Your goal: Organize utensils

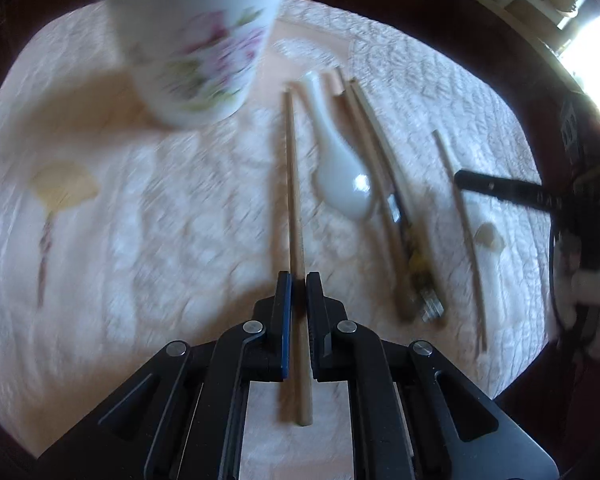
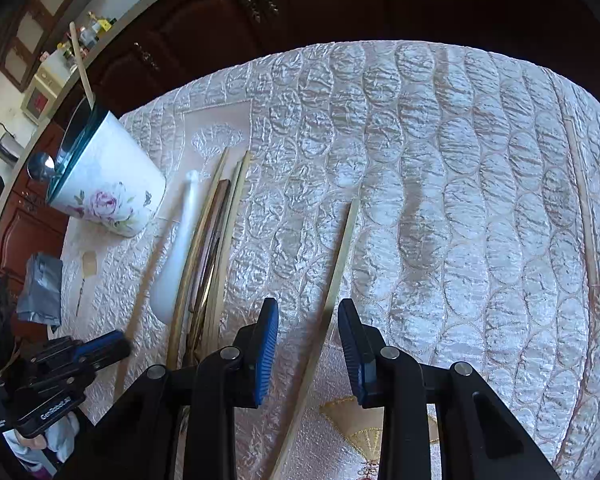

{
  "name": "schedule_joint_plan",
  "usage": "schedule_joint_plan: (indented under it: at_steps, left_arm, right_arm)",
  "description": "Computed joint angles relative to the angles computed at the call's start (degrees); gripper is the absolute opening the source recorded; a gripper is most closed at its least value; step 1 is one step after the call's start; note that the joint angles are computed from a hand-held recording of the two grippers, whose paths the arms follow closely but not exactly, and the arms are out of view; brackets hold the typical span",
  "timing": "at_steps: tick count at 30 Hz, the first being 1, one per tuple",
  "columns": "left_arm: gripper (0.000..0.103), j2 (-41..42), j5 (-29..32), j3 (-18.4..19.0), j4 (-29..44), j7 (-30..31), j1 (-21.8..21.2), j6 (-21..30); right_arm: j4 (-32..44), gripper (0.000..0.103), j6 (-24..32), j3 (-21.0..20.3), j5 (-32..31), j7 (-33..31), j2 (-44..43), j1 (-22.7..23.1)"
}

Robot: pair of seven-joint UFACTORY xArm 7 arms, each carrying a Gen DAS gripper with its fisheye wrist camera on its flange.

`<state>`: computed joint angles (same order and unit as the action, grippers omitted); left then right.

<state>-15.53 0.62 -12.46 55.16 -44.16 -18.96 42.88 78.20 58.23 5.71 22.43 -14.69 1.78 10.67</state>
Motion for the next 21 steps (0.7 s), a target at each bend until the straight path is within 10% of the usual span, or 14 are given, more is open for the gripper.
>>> schedule_joint_plan:
  at_steps: [21]
  left_arm:
    - [0.019, 11.4, 18.4, -0.2, 13.3, -5.8, 2.9, 3.8]
  right_arm:
    - [11.3, 0.030, -0.3, 1.1, -6.6, 7.1, 10.9, 0.5]
